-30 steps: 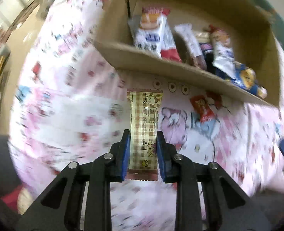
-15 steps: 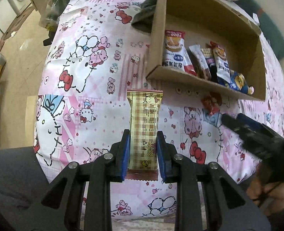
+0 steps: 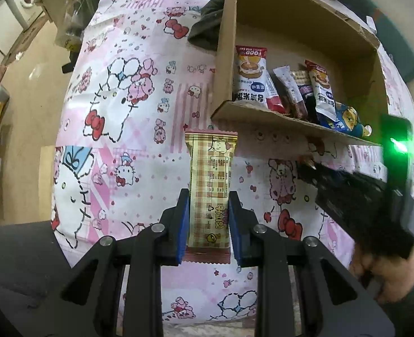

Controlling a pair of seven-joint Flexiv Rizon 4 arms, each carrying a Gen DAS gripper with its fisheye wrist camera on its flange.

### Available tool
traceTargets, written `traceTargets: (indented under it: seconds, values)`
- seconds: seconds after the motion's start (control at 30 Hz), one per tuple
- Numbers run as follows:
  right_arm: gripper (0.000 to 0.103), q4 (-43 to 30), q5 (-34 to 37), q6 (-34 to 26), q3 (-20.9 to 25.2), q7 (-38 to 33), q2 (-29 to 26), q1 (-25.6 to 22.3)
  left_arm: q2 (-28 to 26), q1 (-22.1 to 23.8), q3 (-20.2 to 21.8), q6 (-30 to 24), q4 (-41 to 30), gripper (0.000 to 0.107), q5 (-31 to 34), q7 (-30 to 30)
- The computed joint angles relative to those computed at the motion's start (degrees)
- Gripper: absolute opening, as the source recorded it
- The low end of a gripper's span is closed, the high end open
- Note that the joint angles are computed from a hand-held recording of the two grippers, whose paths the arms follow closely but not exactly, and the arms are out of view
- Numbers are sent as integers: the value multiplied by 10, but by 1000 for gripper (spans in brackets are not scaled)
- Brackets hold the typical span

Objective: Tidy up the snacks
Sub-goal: 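Hold wafer bar in left tool while right tool grasps small red candy, then lower wafer bar and red candy into the box and open both tools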

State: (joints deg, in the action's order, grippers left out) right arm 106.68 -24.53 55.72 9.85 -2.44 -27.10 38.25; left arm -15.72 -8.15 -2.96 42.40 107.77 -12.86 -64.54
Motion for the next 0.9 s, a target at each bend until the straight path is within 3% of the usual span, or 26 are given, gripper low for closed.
traceTargets:
  seconds: [0.27,0.43,0.6,0.67,0.8,0.9]
  values:
    - [17,74,-40,100,-9,108,73,18,16,-1,-3,43,14,22,-6,16]
    - [17,101,-140,119,-29,188,114,26,23,2,-10,35,-3,22,-31,42]
    - [18,108,-227,142,-39,244,130,-4,18,3,-29,35,-30,22,-98,66]
    - [18,101,-235,128,-33,235,135,-20,5,1,-36,34,-50,22,-121,73]
    - [18,106,-305,156,-53,269,133,-51,-31,-13,-46,49,-89,22,-126,72]
    - [18,119,-420,215,-88,369,125,-71,-58,-21,-61,101,-94,22,-142,97]
